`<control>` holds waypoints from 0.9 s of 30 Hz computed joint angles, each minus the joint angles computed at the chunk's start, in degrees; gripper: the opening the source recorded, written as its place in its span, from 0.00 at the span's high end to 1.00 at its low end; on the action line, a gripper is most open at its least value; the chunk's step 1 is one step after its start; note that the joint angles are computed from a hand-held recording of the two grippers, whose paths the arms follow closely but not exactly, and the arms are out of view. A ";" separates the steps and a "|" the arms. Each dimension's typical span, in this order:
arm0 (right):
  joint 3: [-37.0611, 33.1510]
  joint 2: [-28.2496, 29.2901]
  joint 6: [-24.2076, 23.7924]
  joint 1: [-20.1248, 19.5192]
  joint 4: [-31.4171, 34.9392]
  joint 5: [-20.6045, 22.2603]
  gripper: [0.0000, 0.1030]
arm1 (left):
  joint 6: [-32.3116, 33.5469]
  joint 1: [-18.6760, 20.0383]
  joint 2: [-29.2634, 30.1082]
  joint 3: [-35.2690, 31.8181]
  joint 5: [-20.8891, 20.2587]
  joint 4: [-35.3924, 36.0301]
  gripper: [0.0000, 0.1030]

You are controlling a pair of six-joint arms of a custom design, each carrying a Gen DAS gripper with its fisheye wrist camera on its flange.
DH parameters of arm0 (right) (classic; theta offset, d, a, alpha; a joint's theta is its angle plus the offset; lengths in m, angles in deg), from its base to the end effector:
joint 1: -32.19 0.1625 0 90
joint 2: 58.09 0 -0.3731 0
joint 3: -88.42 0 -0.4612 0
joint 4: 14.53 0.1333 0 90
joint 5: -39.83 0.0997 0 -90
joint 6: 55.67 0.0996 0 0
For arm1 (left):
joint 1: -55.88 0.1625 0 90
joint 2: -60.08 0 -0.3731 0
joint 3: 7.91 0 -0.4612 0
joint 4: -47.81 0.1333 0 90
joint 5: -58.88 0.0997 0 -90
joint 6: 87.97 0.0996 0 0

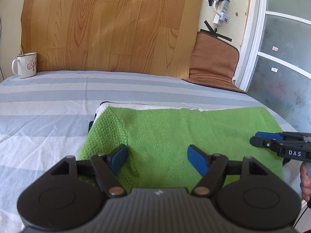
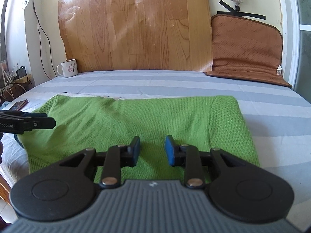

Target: Fold small clothes

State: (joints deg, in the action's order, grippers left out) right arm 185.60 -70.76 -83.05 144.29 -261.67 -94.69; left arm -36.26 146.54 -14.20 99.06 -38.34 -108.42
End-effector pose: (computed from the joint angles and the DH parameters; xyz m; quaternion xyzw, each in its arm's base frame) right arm 0.2491 -0.4447 -0.1408 0.1083 -0.7712 0.5334 0.3302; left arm 0.1280 -0.6255 0.2453 0.4282 0.8545 -0.2850 0.0730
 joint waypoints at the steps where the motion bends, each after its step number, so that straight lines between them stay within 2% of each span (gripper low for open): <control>1: 0.28 -0.06 0.04 0.04 -1.09 0.88 0.68 | -0.94 -0.04 -0.32 -0.30 -0.01 1.09 0.31; 3: 0.57 -0.13 -0.63 0.19 -3.41 2.87 0.68 | -3.11 0.35 -1.06 -1.22 -2.09 3.90 0.32; 5: 0.20 0.03 -1.45 0.45 -4.83 4.38 0.68 | -4.45 0.97 -1.72 -2.20 -6.02 6.55 0.33; 7: -0.29 0.17 -1.62 0.60 -4.82 5.87 0.68 | -4.74 1.24 -2.18 -2.64 -9.20 8.58 0.34; 9: -0.85 0.37 -1.81 0.58 -3.51 7.30 0.68 | -3.86 1.11 -2.32 -2.62 -10.70 10.32 0.35; 12: -1.37 0.80 -1.67 0.41 -0.59 8.26 0.68 | -3.02 0.27 -1.83 -1.93 -7.94 11.06 0.37; 15: -1.31 0.64 0.66 0.11 5.29 5.24 0.68 | -4.82 -0.08 0.33 -3.12 -3.51 12.96 0.38; 21: 0.13 0.42 2.39 -0.48 4.56 6.37 0.67 | -2.59 0.30 0.36 -2.43 -3.90 11.42 0.35; 27: 0.43 0.53 1.75 -0.41 3.77 6.58 0.66 | -2.34 0.30 0.25 -2.22 -3.82 11.21 0.34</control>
State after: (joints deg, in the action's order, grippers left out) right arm 186.04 -70.23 -81.31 143.88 -257.91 -88.11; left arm -38.59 146.84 -13.95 96.83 -42.16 -97.21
